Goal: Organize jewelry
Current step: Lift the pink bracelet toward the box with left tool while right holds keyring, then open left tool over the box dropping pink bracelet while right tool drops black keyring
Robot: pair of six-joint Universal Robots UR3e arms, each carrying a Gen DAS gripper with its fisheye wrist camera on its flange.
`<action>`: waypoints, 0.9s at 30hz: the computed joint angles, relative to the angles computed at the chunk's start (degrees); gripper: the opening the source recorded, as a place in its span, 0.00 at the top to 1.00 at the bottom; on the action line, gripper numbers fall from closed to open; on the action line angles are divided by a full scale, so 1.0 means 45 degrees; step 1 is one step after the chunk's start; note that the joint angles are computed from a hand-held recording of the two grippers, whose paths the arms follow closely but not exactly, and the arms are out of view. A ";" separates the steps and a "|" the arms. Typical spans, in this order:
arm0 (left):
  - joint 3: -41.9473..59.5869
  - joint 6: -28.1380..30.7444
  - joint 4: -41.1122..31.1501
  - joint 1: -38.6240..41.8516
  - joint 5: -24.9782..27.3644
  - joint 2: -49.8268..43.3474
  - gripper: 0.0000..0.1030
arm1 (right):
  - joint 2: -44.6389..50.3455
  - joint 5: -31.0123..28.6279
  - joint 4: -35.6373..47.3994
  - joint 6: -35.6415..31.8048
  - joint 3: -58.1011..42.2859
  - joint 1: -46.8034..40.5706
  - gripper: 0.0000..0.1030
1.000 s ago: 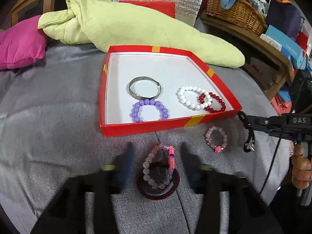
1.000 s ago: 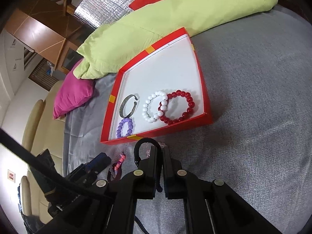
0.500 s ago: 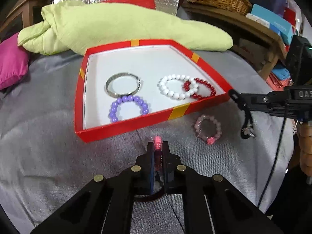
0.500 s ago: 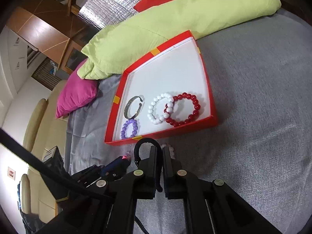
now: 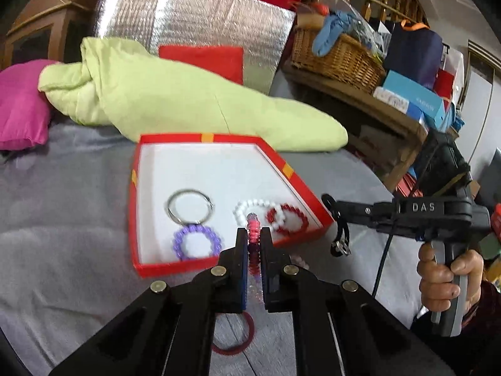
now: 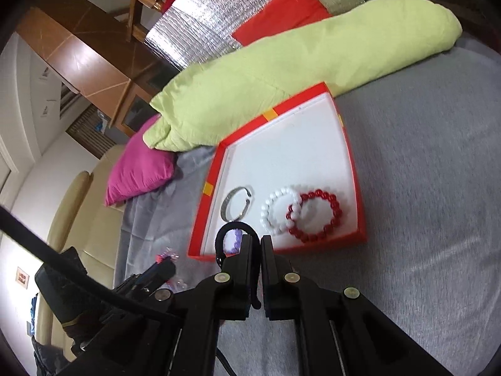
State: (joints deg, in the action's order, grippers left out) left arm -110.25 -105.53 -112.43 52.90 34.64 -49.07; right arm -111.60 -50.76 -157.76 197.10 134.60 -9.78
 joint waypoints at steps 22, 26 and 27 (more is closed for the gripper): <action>0.1322 0.1908 -0.1756 0.2979 -0.0561 -0.0900 0.93 | 0.3131 -0.2440 -0.2927 0.1559 -0.1760 0.1975 0.94; 0.0092 -0.2465 0.4425 0.0760 -0.0565 -0.2271 0.93 | 0.3978 -0.1813 -0.2845 0.1502 -0.2500 0.1122 0.94; -0.0128 -0.3755 0.6425 0.0055 -0.0376 -0.2963 0.93 | 0.4279 -0.1681 -0.2847 0.1522 -0.2776 0.0962 0.94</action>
State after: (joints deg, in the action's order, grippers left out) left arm -110.82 -122.43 -83.51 53.14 32.95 -62.40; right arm -92.34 -58.32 -170.57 203.95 122.11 -5.45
